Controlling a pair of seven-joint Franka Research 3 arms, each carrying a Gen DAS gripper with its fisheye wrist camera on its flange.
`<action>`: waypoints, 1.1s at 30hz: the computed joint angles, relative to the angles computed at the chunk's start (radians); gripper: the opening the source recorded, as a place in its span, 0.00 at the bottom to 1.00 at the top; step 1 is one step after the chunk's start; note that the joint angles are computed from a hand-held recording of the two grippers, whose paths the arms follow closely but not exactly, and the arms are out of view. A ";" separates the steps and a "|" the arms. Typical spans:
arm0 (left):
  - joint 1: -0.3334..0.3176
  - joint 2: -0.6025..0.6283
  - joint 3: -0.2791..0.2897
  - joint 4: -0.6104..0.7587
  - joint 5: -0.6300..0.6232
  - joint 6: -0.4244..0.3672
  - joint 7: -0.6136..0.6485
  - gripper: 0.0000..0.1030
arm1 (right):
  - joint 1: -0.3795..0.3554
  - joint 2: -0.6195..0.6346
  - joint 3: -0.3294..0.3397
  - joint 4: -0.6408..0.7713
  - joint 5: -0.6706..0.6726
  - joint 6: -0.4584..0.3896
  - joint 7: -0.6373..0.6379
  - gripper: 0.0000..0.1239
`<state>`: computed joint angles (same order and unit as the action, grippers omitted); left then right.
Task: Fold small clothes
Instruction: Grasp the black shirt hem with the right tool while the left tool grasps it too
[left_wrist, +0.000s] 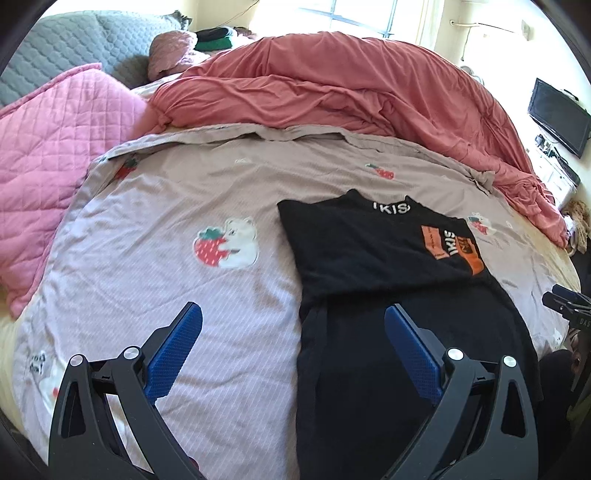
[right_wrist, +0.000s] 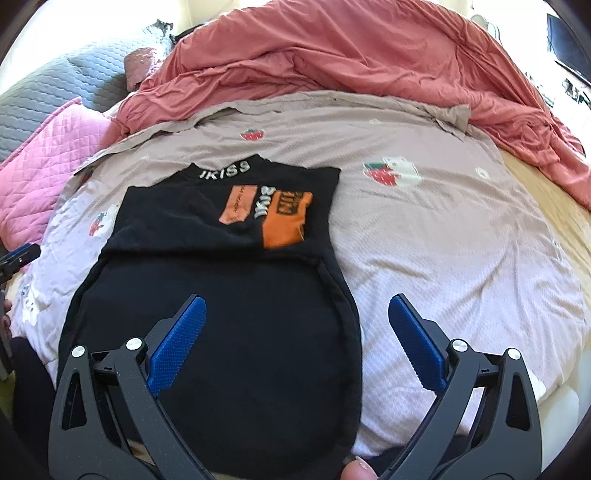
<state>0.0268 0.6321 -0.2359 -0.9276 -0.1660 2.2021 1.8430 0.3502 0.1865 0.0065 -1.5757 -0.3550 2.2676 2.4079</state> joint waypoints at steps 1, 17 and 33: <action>0.009 -0.022 -0.001 -0.037 -0.005 0.008 0.006 0.96 | 0.000 -0.007 0.000 -0.007 0.002 -0.009 0.001 0.75; 0.039 -0.206 0.002 -0.351 -0.082 -0.075 0.110 0.95 | -0.035 -0.099 0.049 -0.114 0.179 -0.125 -0.108 0.75; 0.066 -0.224 0.024 -0.391 -0.172 -0.267 0.093 0.94 | -0.018 -0.017 0.048 -0.015 0.299 -0.349 -0.212 0.68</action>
<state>0.0930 0.4081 -0.2115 -1.3189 -0.3378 1.9350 1.9355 0.3322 0.1697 0.0548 -1.5905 -0.0559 1.9183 2.1960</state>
